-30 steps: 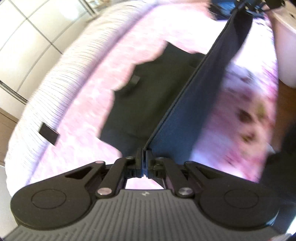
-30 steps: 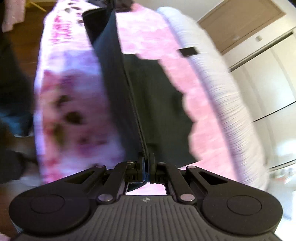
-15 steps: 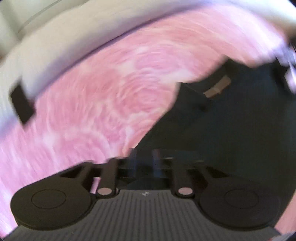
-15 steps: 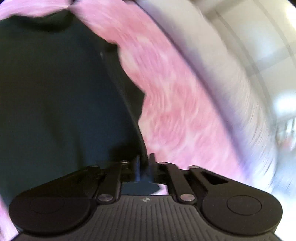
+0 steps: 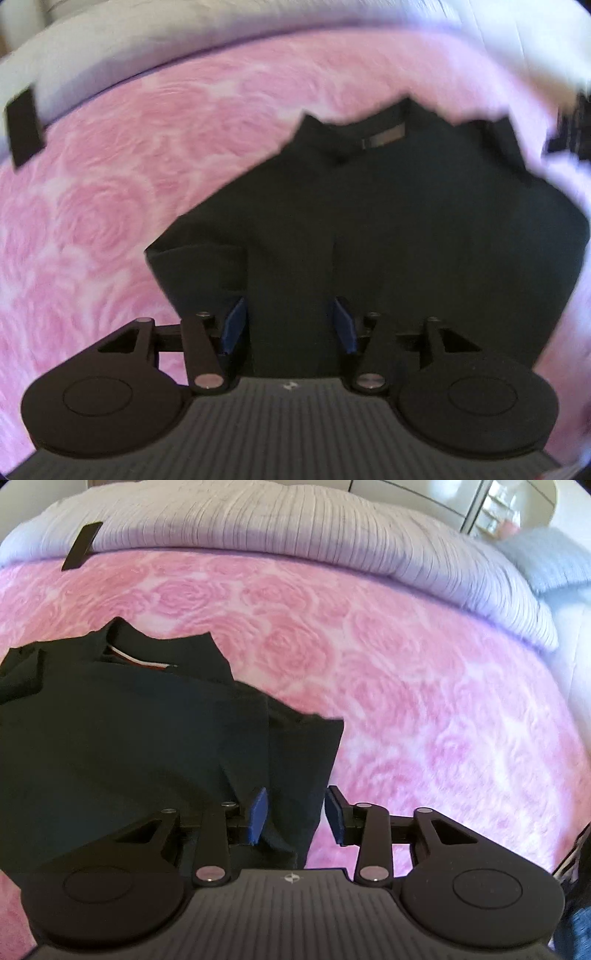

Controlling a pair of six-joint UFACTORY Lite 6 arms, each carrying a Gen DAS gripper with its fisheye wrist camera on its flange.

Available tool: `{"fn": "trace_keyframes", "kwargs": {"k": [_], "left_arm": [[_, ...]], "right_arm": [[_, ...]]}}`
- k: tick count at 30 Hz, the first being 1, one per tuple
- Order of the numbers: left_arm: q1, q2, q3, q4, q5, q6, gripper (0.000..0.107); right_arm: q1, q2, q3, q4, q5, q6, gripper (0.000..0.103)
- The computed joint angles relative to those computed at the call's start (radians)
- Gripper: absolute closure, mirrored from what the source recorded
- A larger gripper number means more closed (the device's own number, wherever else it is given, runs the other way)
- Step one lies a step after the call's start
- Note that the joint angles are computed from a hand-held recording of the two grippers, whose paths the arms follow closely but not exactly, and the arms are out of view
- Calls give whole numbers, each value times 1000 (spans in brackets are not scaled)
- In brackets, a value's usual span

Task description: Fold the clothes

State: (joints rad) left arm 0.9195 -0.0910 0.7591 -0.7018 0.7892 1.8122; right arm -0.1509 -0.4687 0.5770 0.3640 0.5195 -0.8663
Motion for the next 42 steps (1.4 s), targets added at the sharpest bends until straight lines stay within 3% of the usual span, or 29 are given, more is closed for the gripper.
{"fn": "trace_keyframes", "kwargs": {"k": [1,2,3,4,9,10,11,12,15,17,19,22,25,29,31,37,40,41,42], "left_arm": [[-17,-18,-28,-13,-36,37,61],[-23,-32,-44,-23,-58,52,72],[-24,-51,-59,-34,-82,57,92],[-21,-63,-69,-48,-104,60,101],[22,-32,-20,-77,-95,-63,104],[30,-17,4,-74,-65,-103,105],[38,-1,27,-74,-36,-142,105],[54,17,58,-86,9,-165,105],[148,88,204,-166,203,-171,104],[174,146,292,-197,254,-213,104],[177,218,359,-227,256,-251,104],[141,340,436,-231,210,-333,103],[87,420,455,-211,134,-345,104],[87,457,502,-236,145,-353,104],[107,475,551,-252,170,-381,106],[111,618,673,-206,104,-512,107],[113,643,678,-195,161,-520,89],[109,636,663,-202,169,-502,73],[97,633,655,-207,168,-493,69]], "right_arm": [[-19,12,-6,44,1,-53,58],[-24,41,-7,105,-7,-132,55],[-14,66,-12,151,-29,-203,53],[11,93,-17,190,-65,-275,51],[156,219,-39,374,-230,-614,50],[178,247,-42,415,-266,-659,56],[200,273,-38,421,-298,-661,81],[188,293,-19,418,-302,-622,102],[129,290,38,338,-267,-425,103],[40,210,65,375,-189,-448,103],[-53,187,116,416,-117,-476,103],[-116,287,191,549,-122,-581,103],[-99,447,265,609,-140,-585,103],[-62,562,307,663,-192,-588,103],[-61,575,323,679,-189,-573,103],[-52,608,355,686,-209,-549,103],[-24,643,351,679,-244,-543,103],[-24,646,346,683,-246,-544,103],[-24,648,340,689,-248,-549,103]]}}
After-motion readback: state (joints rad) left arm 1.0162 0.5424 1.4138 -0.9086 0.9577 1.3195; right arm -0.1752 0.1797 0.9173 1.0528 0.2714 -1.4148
